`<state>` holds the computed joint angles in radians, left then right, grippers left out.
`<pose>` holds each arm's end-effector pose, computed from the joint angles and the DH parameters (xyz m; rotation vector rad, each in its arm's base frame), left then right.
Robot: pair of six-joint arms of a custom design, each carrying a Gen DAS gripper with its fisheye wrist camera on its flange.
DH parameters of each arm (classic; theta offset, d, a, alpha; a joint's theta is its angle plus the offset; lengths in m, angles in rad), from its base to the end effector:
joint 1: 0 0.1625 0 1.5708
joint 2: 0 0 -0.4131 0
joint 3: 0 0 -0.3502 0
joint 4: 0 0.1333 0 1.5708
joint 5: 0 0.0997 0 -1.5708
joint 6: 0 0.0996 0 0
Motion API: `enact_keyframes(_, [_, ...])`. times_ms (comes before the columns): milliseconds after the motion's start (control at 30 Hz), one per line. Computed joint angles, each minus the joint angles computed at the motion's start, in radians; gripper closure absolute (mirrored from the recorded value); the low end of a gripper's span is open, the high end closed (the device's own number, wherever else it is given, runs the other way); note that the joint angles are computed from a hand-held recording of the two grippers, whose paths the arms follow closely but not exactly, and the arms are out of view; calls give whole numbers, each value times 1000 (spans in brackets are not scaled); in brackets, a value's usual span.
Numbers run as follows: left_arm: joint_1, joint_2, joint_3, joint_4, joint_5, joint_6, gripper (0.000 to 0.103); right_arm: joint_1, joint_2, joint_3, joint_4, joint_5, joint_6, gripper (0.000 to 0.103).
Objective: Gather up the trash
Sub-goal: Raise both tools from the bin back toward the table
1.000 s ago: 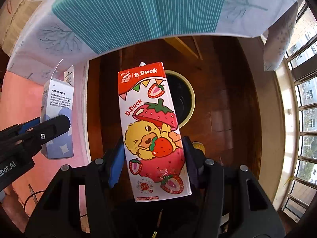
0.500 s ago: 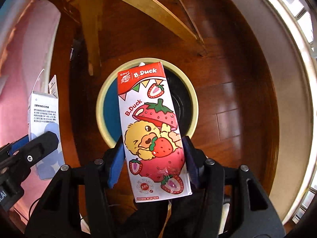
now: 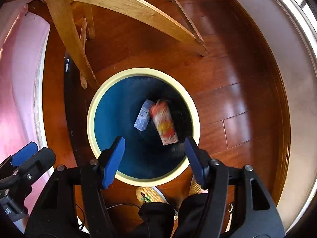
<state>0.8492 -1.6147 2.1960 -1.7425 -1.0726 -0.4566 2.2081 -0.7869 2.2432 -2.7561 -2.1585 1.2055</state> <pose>-0.0830 -0.3681 0.2629 0.4623 2.4666 0.0786 0.3041 -0.2795 0.0006 -0.6131 -2.4746 0.4039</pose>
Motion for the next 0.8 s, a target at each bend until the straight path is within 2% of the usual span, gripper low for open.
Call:
enact_keyframes(133, [-41,-44,-22,75,-9,-48,14,31,-26,-26,57,4,2,43])
enact_keyframes(267, [-96,-81,-61,170,-28,-93,14,78,-71,-57,153,18,54,43])
enact_keyframes(433, [-180,-122,-163,337,-64,-154,14,148,-131,-139,337,48,101,43])
enact_keyframes(633, [-293,-129,-372,545,-90,-247,14,251,-185,-306,578,93,143,43])
enact_keyframes(800, [-389,-87,-588,694,-89,-332,14,327,-205,-492,762,92,146,43])
